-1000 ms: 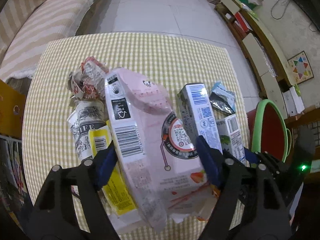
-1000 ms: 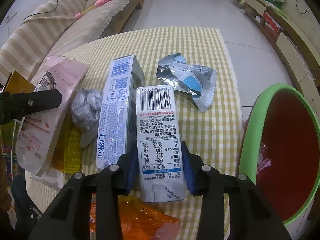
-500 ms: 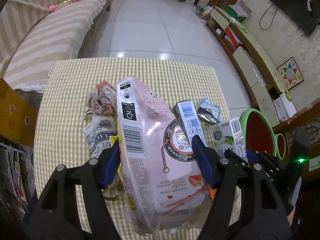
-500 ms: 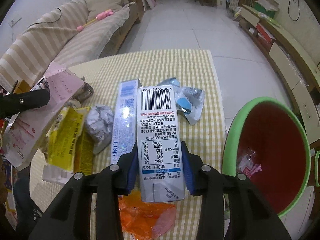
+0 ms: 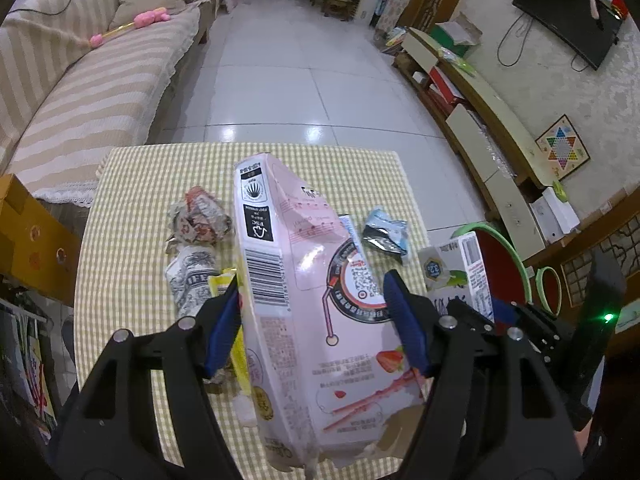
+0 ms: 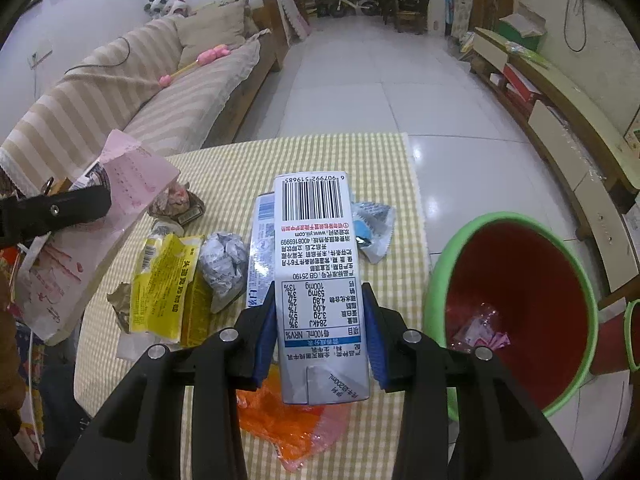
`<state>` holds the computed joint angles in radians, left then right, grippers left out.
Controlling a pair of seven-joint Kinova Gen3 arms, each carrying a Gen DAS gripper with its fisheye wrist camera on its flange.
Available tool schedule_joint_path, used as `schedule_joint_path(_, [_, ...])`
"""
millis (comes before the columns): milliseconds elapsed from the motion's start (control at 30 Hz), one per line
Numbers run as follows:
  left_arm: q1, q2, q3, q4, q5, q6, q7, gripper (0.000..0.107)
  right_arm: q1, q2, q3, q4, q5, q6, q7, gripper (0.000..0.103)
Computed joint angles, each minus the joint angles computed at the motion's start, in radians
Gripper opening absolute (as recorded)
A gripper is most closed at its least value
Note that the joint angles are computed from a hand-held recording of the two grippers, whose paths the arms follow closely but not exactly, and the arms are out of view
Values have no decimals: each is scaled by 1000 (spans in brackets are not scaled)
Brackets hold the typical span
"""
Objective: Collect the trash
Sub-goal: 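Carry snack bag and milk carton over the bucket while both tools open to drop them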
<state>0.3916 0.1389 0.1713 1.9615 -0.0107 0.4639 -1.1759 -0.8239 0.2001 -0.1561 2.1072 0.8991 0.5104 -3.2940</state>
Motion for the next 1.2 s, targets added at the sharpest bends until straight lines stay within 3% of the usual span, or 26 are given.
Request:
schedule_joint_path(300, [58,39,29,-43,-8,-14,3,66,52,-110,-37,100,42,28,-120,36])
schedule_joint_path(633, [167,157,44,-177,2,-15,-27,66,220,-252,-96,244,47,27,-210,36])
schedule_joint_path(867, [224,253,64,-289,16,12,-62,66,356,-327,-106,329,18,-28,-183,36])
schedule_joint_path(1200, [275,366,77,-414,61,31,-126,66,510,-339,-131,382,4,-117,-128,36])
